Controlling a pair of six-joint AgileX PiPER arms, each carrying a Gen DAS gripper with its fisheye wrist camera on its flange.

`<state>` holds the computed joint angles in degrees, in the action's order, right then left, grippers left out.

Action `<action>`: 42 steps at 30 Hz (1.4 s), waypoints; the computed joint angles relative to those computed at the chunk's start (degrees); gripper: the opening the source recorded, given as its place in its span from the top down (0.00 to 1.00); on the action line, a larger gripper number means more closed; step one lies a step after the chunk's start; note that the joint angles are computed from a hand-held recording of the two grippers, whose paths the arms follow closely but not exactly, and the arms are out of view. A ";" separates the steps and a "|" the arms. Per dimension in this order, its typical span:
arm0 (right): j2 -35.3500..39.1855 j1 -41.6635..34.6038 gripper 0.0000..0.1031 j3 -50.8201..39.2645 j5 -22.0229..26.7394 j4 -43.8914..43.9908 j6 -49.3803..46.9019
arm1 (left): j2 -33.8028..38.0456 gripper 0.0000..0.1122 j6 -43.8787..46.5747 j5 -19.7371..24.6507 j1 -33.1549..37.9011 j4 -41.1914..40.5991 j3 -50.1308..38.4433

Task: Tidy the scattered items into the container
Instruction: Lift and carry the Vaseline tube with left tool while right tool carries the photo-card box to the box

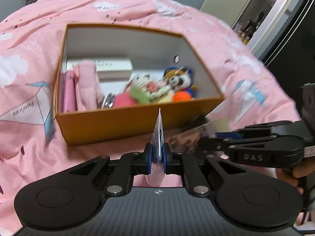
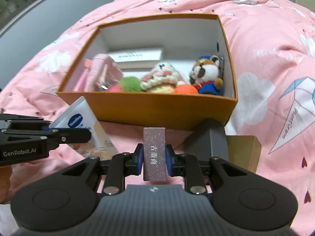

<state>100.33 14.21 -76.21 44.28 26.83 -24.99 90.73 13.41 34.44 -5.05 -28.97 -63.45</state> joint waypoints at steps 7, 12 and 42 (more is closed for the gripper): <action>-2.11 -1.31 0.76 -5.36 6.15 1.69 -2.51 | -3.62 0.90 6.48 1.85 1.73 -6.84 -3.28; -2.97 -2.58 0.76 -9.12 7.62 4.26 -4.42 | -2.44 0.90 9.71 2.00 3.26 -11.17 -7.67; 24.69 2.25 0.76 -49.60 7.72 -10.91 6.65 | 25.31 0.90 -14.24 -0.75 1.16 12.25 -40.92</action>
